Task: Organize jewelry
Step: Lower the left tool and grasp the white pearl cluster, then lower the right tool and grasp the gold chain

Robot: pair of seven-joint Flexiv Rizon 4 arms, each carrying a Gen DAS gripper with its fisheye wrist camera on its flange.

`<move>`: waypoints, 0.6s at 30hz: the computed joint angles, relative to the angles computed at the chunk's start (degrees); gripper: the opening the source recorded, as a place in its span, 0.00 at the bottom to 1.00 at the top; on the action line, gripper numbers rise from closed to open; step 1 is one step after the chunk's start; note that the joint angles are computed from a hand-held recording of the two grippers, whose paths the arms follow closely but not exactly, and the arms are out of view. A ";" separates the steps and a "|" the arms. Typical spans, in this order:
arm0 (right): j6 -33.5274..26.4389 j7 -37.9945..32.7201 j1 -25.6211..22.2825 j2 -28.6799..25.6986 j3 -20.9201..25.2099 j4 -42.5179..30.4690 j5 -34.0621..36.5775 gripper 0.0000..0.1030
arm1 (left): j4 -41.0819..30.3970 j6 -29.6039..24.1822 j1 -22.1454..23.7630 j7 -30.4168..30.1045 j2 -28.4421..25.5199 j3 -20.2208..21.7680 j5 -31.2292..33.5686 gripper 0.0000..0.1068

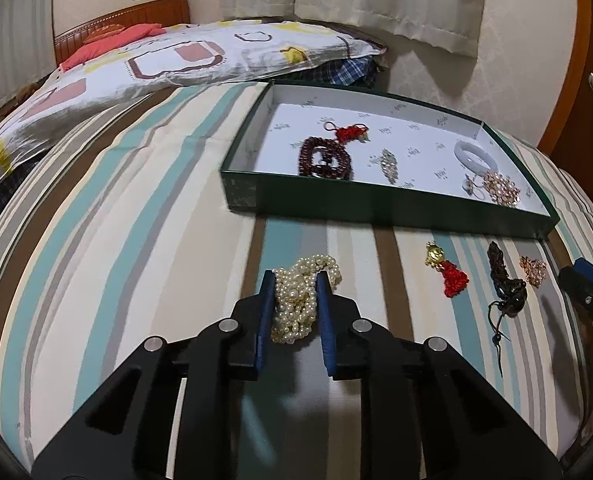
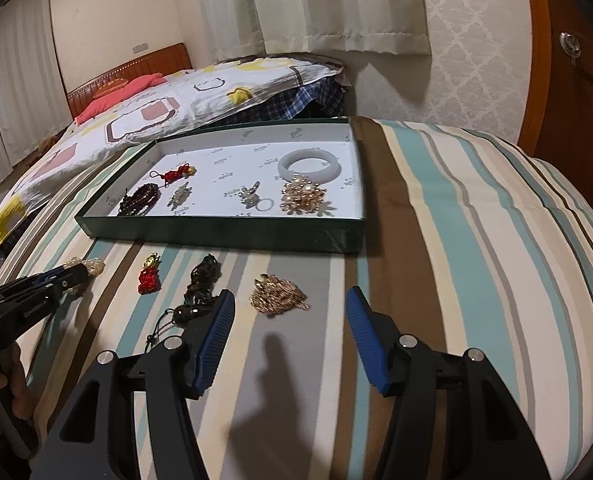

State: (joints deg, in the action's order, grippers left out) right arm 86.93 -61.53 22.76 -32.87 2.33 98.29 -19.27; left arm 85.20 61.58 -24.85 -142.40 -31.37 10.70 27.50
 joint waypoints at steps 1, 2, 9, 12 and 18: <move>-0.34 -0.13 -0.15 -0.37 0.27 -0.56 0.04 0.55 | 0.18 0.08 0.02 -0.29 0.11 0.13 0.04 0.19; -0.93 -0.27 -0.30 -0.80 0.59 -1.24 0.10 0.55 | 0.44 0.14 0.00 -0.63 0.29 0.29 0.15 0.19; -5.35 -2.05 -1.48 -2.79 2.84 -5.03 0.95 0.55 | 0.97 0.24 0.37 -2.06 0.88 0.47 0.82 0.19; -7.51 -3.34 -2.35 -3.48 4.32 -6.51 1.92 0.54 | 1.04 0.25 0.53 -1.98 0.94 0.27 0.85 0.19; -10.19 -4.77 -2.11 -3.75 4.44 -7.58 3.21 0.49 | 0.93 0.04 0.60 -2.14 0.91 0.22 1.00 0.19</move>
State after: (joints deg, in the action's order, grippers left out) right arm 76.74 -66.30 20.65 -36.63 6.77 90.71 -16.05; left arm 86.13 61.62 -24.25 -144.53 -30.45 10.92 28.50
